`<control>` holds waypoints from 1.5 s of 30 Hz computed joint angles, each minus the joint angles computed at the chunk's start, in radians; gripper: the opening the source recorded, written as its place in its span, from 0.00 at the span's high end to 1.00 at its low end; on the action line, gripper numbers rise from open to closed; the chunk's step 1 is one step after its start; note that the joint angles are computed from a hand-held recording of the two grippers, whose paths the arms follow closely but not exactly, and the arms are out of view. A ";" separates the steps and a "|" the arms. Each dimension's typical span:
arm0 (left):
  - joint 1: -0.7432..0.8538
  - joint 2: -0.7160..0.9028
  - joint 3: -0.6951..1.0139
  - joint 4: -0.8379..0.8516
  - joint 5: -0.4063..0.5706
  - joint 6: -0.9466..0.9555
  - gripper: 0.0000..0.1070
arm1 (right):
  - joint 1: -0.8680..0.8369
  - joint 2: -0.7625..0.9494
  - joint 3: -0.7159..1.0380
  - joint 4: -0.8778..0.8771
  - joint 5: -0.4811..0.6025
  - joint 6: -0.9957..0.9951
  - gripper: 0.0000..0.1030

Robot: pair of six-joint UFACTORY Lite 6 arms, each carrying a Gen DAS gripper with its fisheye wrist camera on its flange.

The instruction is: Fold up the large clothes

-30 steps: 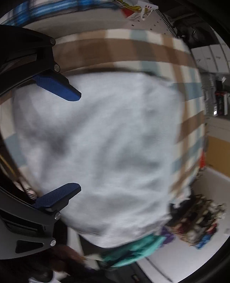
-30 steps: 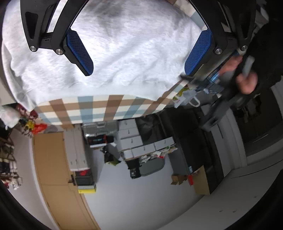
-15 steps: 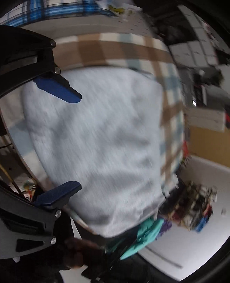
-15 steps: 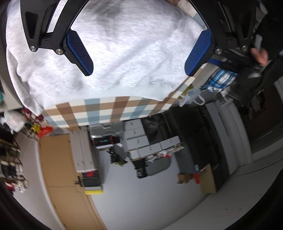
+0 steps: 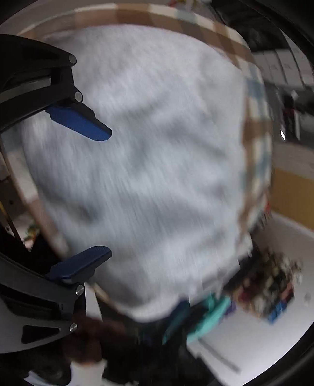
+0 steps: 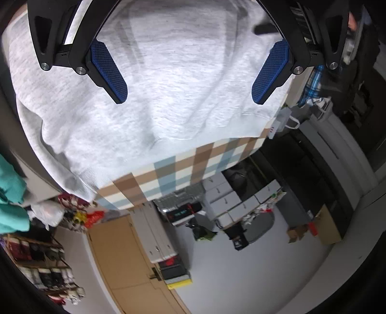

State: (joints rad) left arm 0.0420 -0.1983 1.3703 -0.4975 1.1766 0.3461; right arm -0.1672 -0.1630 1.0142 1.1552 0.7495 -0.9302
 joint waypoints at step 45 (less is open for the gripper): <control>0.032 0.104 0.100 -0.133 0.137 -0.002 0.05 | 0.269 0.745 0.968 -0.943 0.257 0.623 0.36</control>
State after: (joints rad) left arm 0.0742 -0.0939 1.4699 -0.6302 1.3133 0.3439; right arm 0.1016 0.5819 1.9826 0.2118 1.0070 -0.3072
